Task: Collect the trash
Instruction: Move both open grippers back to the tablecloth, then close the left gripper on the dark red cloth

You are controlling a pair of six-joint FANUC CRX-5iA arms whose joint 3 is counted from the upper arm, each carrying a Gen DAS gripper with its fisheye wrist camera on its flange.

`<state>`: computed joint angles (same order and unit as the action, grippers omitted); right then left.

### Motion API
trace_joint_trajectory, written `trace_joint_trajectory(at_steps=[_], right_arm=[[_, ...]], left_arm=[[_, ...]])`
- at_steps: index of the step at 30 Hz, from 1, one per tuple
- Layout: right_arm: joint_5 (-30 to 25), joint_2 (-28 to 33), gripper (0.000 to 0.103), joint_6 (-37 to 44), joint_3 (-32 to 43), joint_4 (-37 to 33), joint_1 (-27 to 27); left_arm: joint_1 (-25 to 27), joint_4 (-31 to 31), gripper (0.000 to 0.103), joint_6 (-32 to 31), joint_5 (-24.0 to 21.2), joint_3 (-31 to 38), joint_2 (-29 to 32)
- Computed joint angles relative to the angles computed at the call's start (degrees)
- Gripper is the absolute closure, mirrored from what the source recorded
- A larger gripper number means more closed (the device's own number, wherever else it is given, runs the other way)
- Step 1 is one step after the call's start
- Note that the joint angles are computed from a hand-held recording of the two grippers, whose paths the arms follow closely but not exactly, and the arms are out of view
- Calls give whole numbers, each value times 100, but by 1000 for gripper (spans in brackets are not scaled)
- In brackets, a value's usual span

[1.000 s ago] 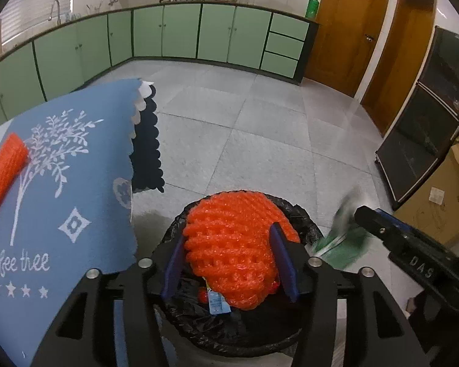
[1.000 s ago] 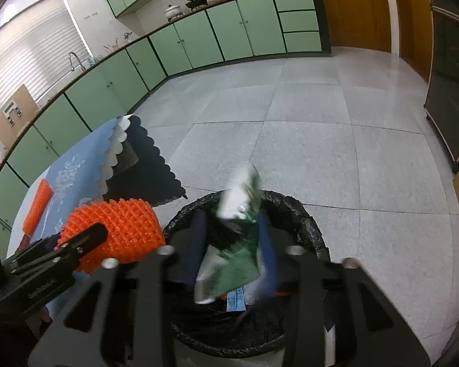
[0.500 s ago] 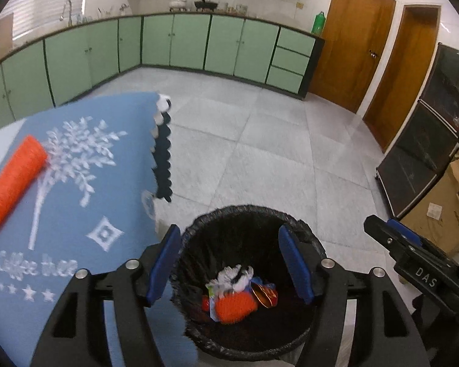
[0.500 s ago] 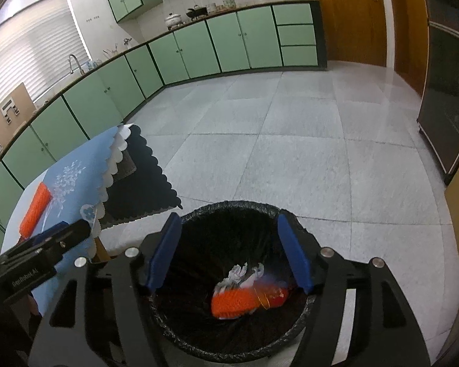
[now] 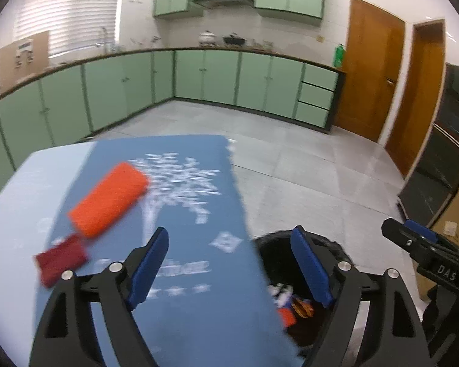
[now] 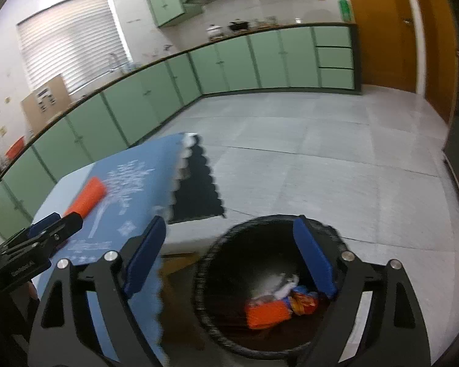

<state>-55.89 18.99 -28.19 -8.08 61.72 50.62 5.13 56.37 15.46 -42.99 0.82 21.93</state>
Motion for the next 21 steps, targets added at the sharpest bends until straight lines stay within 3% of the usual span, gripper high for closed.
trace_joint_trajectory(at_steps=[4, 10, 15, 21], right_arm=[[312, 375, 12, 381, 564, -38, -59], [615, 1064, 8, 1171, 1639, -329, -124], [664, 1587, 8, 1738, 2471, -615, -151], [496, 2225, 8, 2574, 3522, -1122, -163]], left_arm=[[230, 173, 19, -190, 401, -31, 19], [609, -274, 13, 312, 833, 409, 360], [856, -1054, 13, 1233, 733, 1081, 825], [963, -1516, 13, 1882, 336, 1616, 1191]])
